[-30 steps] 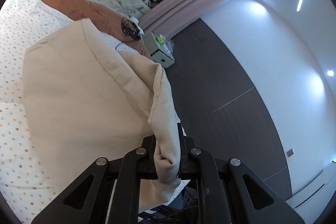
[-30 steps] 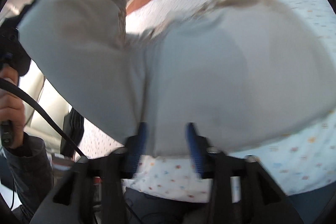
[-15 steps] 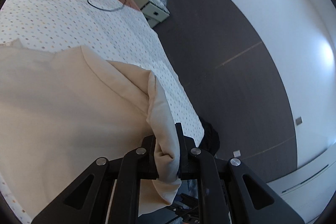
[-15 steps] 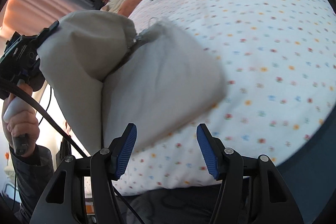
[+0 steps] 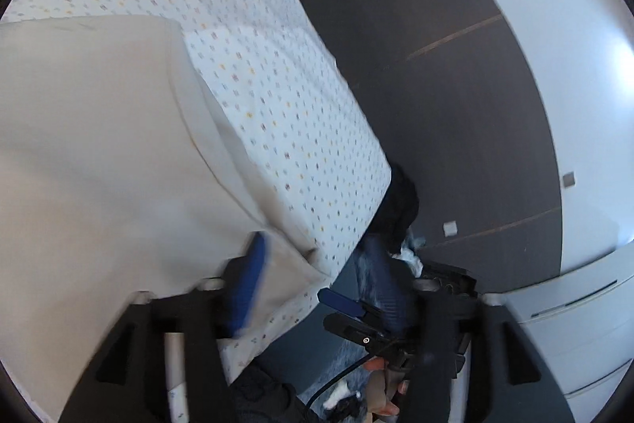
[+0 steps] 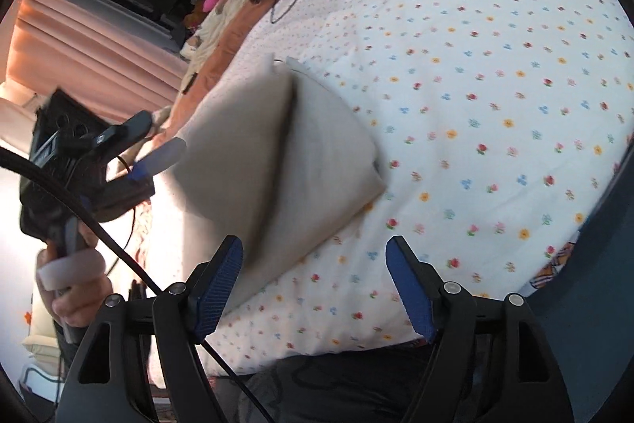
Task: Fold large clothes
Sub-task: 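Lift the folded beige jacket with the left gripper while the right gripper opens, then lay the folded beige jacket onto the bed and open the left gripper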
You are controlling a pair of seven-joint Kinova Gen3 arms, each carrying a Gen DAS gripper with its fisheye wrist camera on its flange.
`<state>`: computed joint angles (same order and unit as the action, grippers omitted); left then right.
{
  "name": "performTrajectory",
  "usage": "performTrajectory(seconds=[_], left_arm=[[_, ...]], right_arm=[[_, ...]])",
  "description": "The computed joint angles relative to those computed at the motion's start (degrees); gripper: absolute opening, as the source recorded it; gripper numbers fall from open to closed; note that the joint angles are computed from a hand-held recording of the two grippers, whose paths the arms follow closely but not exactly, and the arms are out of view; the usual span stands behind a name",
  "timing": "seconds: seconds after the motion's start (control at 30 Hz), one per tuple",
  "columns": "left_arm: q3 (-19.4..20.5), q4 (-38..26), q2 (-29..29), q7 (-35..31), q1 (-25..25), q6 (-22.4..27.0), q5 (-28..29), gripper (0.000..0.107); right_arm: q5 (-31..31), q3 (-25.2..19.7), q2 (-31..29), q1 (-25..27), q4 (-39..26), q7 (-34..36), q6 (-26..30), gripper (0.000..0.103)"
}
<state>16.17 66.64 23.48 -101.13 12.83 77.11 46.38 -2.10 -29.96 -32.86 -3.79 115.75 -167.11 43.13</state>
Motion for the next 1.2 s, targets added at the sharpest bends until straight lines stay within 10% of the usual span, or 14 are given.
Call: performTrajectory(seconds=[0.33,0.47,0.6,1.2], left_arm=[[-6.4,10.8,-9.5,-3.1,-7.7,-4.9,-2.9,0.076],[-8.8,16.5,-12.9,-2.8,-9.1,-7.9,-6.6,0.076],[-10.5,23.0,-15.1,-4.0,-11.3,-9.8,-6.2,0.076],[-11.9,37.1,-17.3,-10.0,-12.3,-16.8,-1.8,0.068]], right_arm=[[3.2,0.1,7.2,-0.1,0.6,-0.4,-4.8,0.073],[7.3,-1.2,9.2,0.2,-1.6,-2.0,-2.2,0.024],[11.1,-1.7,9.6,-0.4,-2.2,-3.6,-1.8,0.011],[13.1,-2.7,7.0,-3.7,-2.5,-11.4,4.0,0.01]])
